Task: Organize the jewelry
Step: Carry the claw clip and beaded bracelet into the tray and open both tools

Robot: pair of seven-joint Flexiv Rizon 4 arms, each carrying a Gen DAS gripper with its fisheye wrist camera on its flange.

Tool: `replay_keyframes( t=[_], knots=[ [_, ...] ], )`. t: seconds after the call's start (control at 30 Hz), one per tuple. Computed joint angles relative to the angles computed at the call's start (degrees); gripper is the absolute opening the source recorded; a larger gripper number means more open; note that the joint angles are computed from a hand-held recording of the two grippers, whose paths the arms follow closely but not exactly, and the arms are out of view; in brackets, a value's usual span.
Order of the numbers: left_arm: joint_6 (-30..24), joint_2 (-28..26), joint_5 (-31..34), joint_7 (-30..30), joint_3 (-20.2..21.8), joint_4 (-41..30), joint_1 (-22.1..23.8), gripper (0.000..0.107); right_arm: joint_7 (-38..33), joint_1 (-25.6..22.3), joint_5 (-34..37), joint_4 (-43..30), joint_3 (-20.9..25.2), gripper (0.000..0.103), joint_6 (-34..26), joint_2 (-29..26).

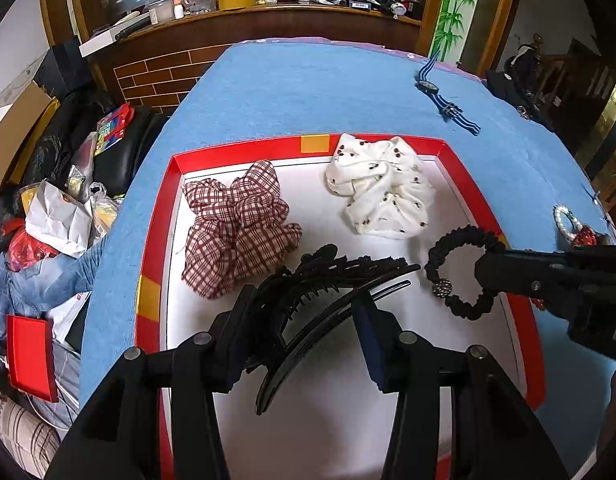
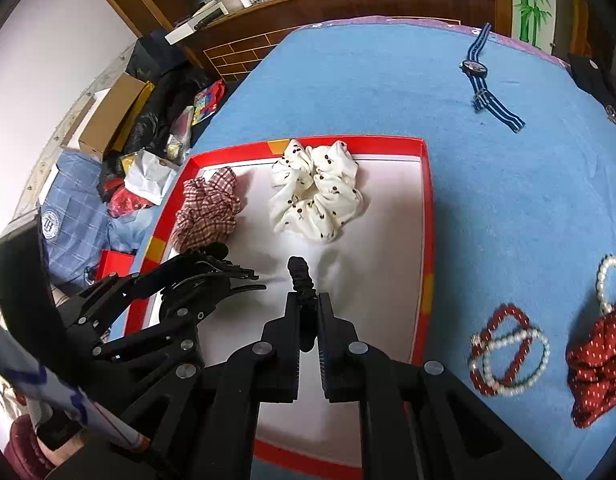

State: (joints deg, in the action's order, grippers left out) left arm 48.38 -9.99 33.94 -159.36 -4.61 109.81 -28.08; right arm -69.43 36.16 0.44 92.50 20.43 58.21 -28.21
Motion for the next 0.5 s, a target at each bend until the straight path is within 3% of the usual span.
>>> replay_keyframes(
  t=[0.37, 0.5],
  knots=[
    [0.7, -1.2, -0.1, 1.2, 0.7, -1.1, 0.3, 0.048, 2.7, 1.7, -3.9, -3.4, -2.3, 0.01, -2.0, -2.9],
    [1.0, -1.2, -0.8, 1.3, 0.8, -1.0, 0.4, 0.048, 2.9, 1.6, -4.5, -3.4, -2.4, 0.021, -3.1, -2.6]
  ],
)
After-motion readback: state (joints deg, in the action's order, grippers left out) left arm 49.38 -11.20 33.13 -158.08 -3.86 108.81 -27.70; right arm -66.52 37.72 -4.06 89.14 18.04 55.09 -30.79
